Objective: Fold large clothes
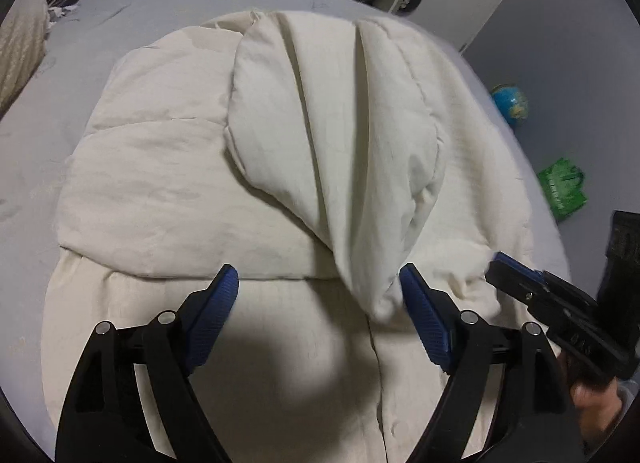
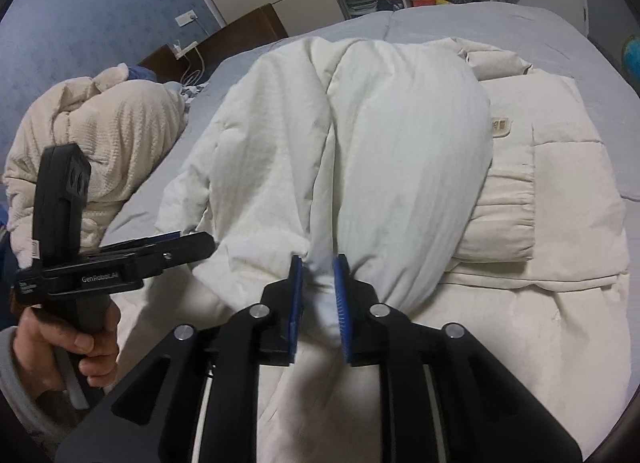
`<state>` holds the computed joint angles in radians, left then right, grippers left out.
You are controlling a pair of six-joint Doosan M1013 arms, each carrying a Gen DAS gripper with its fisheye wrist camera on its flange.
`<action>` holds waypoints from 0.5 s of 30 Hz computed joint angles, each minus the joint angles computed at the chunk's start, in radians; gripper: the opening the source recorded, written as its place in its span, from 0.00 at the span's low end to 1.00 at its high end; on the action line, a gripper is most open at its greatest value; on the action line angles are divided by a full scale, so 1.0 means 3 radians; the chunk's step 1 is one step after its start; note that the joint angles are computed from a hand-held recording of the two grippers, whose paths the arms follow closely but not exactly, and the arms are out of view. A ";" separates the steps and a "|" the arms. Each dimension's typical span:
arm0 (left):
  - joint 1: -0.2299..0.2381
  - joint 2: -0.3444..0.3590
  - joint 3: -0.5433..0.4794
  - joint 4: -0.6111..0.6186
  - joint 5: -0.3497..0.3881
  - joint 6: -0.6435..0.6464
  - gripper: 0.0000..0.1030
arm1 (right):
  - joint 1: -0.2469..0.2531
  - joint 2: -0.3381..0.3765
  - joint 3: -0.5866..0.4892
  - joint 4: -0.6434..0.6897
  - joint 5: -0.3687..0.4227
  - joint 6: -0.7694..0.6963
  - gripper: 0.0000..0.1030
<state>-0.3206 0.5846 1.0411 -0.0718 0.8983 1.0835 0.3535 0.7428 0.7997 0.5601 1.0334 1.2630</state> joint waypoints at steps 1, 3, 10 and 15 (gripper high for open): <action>0.0016 -0.0027 0.0034 -0.0073 -0.0008 0.0046 0.78 | -0.0021 0.0008 -0.0045 0.0040 0.0117 -0.0020 0.33; 0.0047 -0.0129 0.0157 -0.0173 -0.0077 0.0161 0.80 | -0.0060 -0.0015 -0.0061 0.0130 0.0268 -0.0122 0.47; 0.0147 -0.0481 0.0588 0.0021 -0.0013 0.0139 0.84 | -0.0241 -0.0277 0.0192 -0.0110 0.0348 -0.0216 0.61; 0.0242 -0.0704 0.0909 0.0089 0.0220 -0.0060 0.87 | -0.0451 -0.0500 0.0508 -0.0304 0.0308 0.0007 0.65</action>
